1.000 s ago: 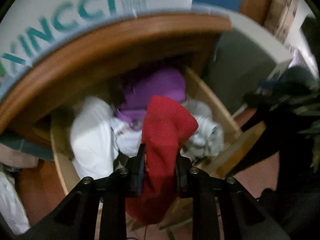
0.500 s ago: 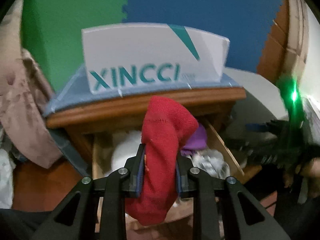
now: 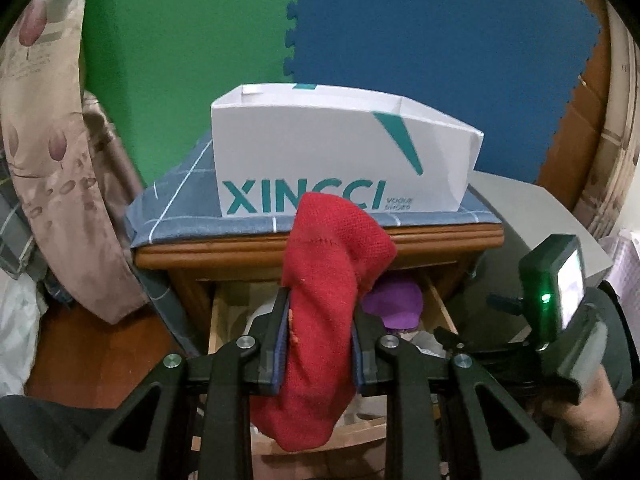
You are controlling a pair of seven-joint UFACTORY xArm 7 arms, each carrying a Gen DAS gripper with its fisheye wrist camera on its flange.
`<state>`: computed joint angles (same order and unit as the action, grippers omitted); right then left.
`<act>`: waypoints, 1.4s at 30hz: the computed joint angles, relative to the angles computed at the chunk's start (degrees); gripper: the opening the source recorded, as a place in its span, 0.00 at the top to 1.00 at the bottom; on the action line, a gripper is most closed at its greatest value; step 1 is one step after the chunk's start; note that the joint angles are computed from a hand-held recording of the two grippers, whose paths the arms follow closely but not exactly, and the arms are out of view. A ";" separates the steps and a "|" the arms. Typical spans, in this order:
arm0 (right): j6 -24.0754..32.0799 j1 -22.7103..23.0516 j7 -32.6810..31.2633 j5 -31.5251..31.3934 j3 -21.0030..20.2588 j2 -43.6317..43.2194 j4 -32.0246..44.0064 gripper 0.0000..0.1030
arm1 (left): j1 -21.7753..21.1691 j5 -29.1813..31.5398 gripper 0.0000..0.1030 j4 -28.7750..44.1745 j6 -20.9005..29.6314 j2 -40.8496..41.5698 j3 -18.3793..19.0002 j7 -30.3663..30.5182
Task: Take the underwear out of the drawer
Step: 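Carry the red underwear with the left gripper over the white box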
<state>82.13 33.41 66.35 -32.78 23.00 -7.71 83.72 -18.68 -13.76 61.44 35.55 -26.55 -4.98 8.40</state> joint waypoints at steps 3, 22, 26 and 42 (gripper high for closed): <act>0.54 0.04 0.26 0.23 -0.09 0.15 0.05 0.16 | 0.41 0.63 0.77 0.79 0.04 -0.43 -0.55 -1.17; -1.23 -0.91 0.77 1.55 0.23 -1.55 -1.31 0.16 | 1.50 3.24 0.76 16.59 2.62 2.89 -1.61 -6.45; -1.25 -1.02 0.41 1.57 0.44 -1.59 -1.19 0.16 | 1.27 3.04 0.76 20.86 3.30 5.19 -1.67 -5.84; -1.81 -0.76 -0.45 3.22 -0.05 -0.77 -1.08 0.16 | 0.82 13.33 0.73 64.12 8.89 31.12 -4.59 -10.92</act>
